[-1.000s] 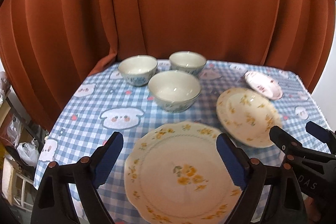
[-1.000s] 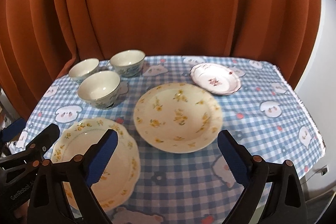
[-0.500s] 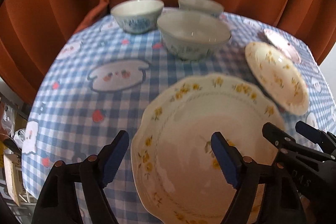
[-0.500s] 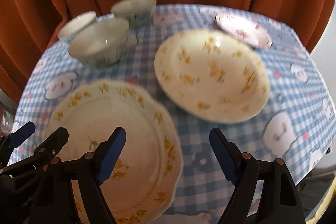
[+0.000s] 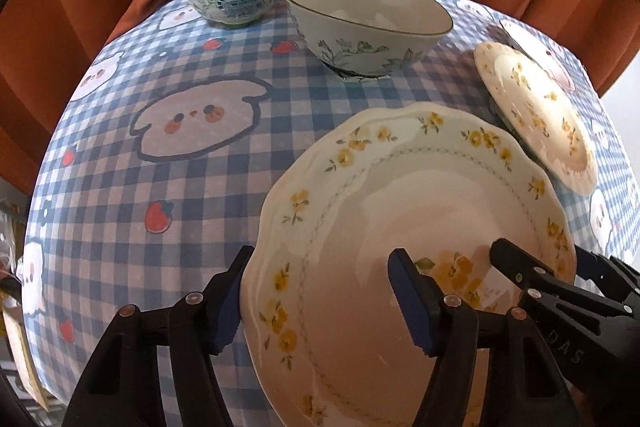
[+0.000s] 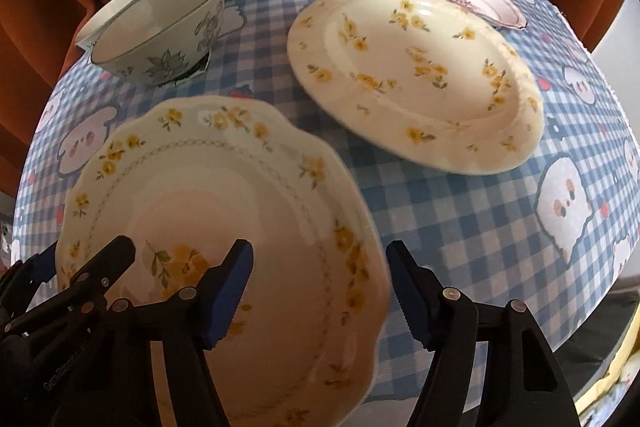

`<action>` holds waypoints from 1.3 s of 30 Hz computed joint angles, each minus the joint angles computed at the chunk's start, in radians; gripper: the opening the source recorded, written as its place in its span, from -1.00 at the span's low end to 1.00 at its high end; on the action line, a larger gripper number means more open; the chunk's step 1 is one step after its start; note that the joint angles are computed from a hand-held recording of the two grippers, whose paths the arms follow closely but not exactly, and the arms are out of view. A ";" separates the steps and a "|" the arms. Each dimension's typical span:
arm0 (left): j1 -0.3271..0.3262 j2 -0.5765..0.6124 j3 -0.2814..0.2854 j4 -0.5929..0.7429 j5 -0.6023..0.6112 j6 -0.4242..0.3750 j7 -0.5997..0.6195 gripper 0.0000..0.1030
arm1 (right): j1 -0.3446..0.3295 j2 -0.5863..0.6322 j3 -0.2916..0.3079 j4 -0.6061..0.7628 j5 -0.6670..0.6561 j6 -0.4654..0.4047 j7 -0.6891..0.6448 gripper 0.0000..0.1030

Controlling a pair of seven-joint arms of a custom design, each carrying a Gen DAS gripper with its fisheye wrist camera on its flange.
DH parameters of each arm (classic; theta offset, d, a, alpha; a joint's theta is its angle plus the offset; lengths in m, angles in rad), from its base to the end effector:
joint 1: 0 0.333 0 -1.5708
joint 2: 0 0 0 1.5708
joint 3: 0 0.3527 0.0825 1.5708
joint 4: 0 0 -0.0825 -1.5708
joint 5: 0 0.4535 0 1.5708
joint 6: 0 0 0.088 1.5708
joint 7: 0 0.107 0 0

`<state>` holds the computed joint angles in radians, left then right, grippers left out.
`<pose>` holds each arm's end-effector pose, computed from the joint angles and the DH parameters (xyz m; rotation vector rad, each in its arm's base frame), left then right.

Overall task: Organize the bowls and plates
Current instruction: 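Grasp the large yellow-flower plate rim with both tools and lift it, then carry the held plate with both tools toward the deep yellow-flower plate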

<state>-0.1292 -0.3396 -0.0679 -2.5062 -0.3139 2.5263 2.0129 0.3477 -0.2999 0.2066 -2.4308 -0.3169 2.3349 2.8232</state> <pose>0.4926 -0.0956 0.4369 -1.6006 2.4551 -0.5640 0.4368 0.2662 0.4341 -1.4701 2.4862 -0.4175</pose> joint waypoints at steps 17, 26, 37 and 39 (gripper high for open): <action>0.018 0.008 -0.025 0.015 0.014 -0.039 -0.118 0.35 | 0.000 -0.006 -0.017 -0.004 0.007 0.014 -0.012 0.39; 0.004 -0.094 -0.069 -0.021 0.094 -0.053 -0.344 0.35 | -0.013 -0.098 -0.043 -0.052 0.067 0.032 -0.197 0.39; -0.070 -0.145 -0.124 -0.015 0.161 -0.059 -0.572 0.35 | -0.069 -0.244 -0.089 -0.133 0.149 0.026 -0.438 0.39; -0.087 -0.142 -0.135 -0.010 0.170 -0.059 -0.603 0.35 | -0.087 -0.274 -0.093 -0.150 0.156 0.022 -0.465 0.39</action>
<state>-0.2163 -0.4818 -0.2032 -2.5165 -0.1436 2.4676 1.4103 0.2608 -0.5739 0.1132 -2.5812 -0.1607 2.3566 2.3584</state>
